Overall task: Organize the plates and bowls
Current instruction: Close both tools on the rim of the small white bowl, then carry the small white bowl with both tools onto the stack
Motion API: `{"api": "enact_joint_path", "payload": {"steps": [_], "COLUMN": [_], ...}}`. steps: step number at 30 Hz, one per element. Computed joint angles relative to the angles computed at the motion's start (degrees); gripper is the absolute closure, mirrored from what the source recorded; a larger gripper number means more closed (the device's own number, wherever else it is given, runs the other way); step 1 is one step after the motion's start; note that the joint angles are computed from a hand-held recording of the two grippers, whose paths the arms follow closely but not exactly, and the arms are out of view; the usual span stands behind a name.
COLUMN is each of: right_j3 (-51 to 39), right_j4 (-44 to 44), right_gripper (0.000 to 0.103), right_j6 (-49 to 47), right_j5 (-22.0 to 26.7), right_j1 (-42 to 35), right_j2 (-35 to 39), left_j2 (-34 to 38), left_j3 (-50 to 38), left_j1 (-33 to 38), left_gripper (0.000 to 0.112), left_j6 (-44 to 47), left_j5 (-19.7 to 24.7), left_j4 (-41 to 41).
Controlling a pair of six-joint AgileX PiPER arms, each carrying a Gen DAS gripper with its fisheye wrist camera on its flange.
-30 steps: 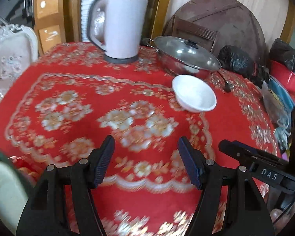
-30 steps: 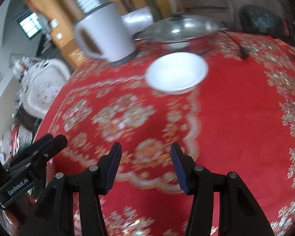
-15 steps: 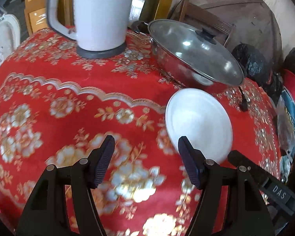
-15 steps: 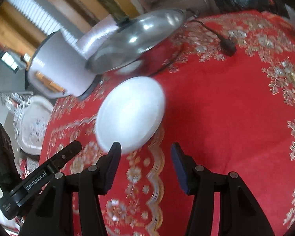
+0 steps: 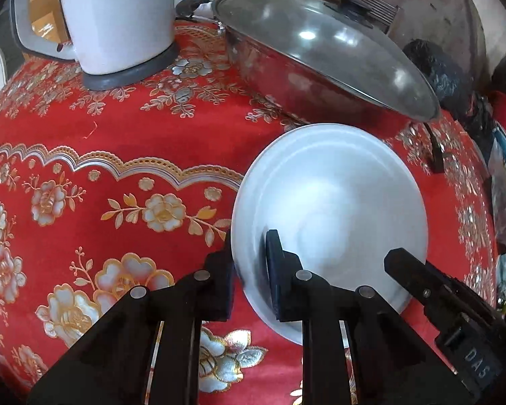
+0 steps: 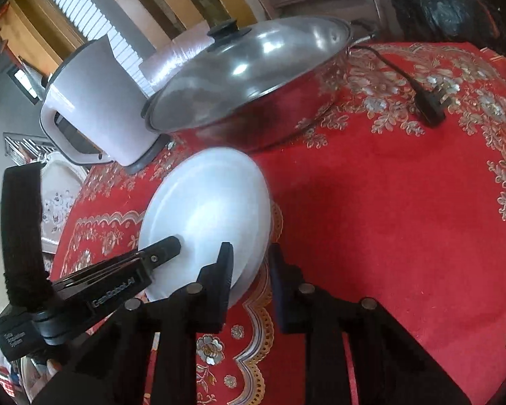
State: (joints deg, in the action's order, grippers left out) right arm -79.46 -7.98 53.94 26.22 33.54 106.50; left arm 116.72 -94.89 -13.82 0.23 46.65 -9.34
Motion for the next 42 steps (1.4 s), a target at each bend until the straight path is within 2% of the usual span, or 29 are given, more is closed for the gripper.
{"api": "enact_joint_path", "payload": {"steps": [1,7,19,25,30,33,38,42], "right_j3": [0.9,6.4,11.6,10.8,6.6,2.5,-6.8,-17.8], "right_j4": [0.4,-2.3,-17.5,-24.6,-28.5,-28.4,-26.7,-23.0], "right_gripper": [0.088,0.089,0.089,0.085,0.085,0.085,0.085,0.085], "right_j6": [-0.1,4.2,21.9,30.5,33.9,32.4,27.6,20.6], "right_j5": [-0.6,-2.5,2.4,6.5,9.5,10.5,12.3,14.2], "right_j1": [-0.1,1.4,14.3,22.2,27.5,29.5,32.8,34.7], "right_j2": [-0.6,-5.5,-13.4,-15.3,-13.7,-11.7,-6.3,0.4], "left_j2": [-0.7,-8.3,-28.2,-40.3,-46.9,-50.0,-53.2,-53.0], "left_j3": [0.9,9.9,31.0,38.9,41.8,42.7,41.8,39.3], "left_j1": [0.3,1.1,4.1,8.8,18.1,26.1,44.2,59.8], "left_gripper": [0.097,0.097,0.097,0.096,0.096,0.096,0.096,0.096], "left_j6": [1.0,3.8,8.4,13.2,21.9,28.9,43.3,54.2], "left_j5": [0.0,-2.0,-5.2,-3.7,0.6,4.5,13.3,20.2], "left_j4": [-1.2,-4.1,-4.5,-6.6,-12.1,-15.9,-22.8,-27.7]}}
